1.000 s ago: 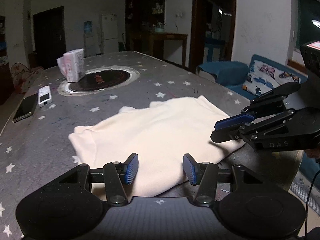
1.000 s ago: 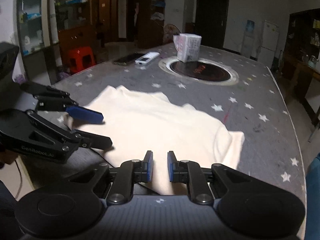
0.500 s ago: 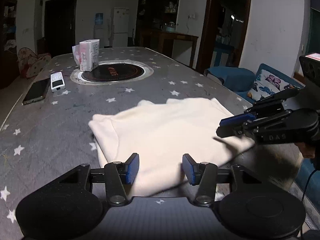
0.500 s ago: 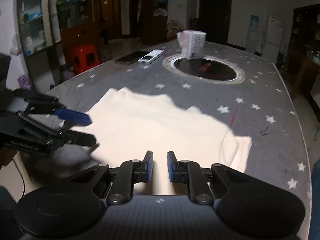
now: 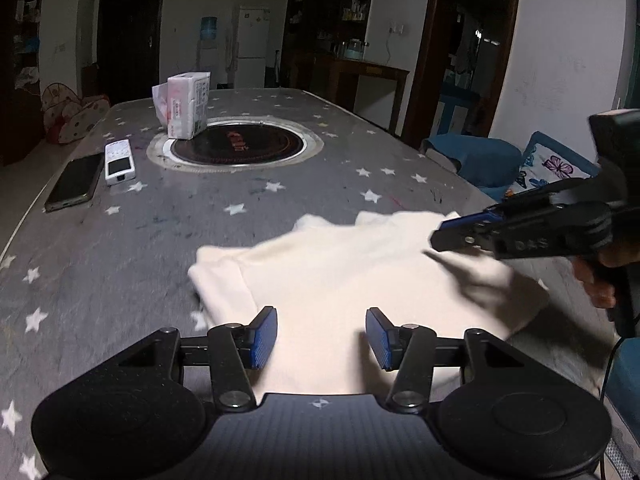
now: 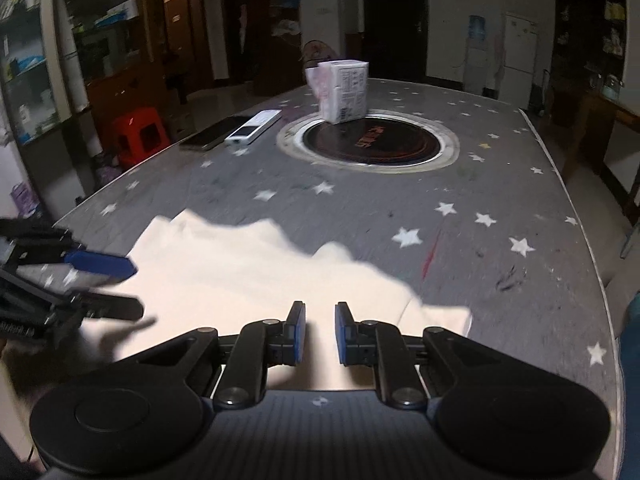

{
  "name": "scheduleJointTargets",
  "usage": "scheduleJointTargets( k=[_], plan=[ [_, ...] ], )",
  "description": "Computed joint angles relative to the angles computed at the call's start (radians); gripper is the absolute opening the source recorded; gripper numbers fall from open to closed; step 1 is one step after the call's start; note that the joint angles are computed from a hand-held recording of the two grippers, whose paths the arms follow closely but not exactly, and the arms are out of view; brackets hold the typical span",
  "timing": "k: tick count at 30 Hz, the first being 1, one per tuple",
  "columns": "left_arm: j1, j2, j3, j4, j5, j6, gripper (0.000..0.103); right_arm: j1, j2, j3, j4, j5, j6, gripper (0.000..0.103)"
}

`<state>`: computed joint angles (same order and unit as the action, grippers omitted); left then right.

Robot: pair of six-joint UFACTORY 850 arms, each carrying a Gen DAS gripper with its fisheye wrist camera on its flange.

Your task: Fold clothes

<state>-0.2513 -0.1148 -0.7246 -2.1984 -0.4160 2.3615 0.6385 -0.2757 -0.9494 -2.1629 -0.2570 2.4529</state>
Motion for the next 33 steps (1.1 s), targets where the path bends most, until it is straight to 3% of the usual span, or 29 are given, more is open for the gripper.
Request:
scheduleJointTargets(
  k=[6,14,23,25,30,33],
  plan=[
    [-0.008,-0.046,-0.039,-0.022,0.027,0.027,0.053,-0.05,-0.068,-0.057,0.08,0.034,-0.035,0.013],
    [-0.004,-0.056,-0.057,0.01,0.035,-0.023,0.055,-0.047,-0.078,-0.096,0.003,0.042,0.012,0.012],
    [0.01,-0.062,-0.065,0.036,0.039,-0.072,0.056,-0.027,-0.136,-0.168,0.289,0.036,-0.311,0.013],
    [0.014,-0.063,-0.068,0.044,0.035,-0.085,0.056,-0.019,-0.128,-0.169,0.229,0.041,-0.268,0.013],
    [0.013,-0.058,-0.064,0.027,0.042,-0.071,0.057,-0.017,-0.153,-0.212,-0.118,0.109,0.067,0.013],
    [0.014,-0.05,-0.059,0.023,0.048,-0.064,0.058,-0.011,-0.193,-0.258,-0.093,0.137,0.023,0.013]
  ],
)
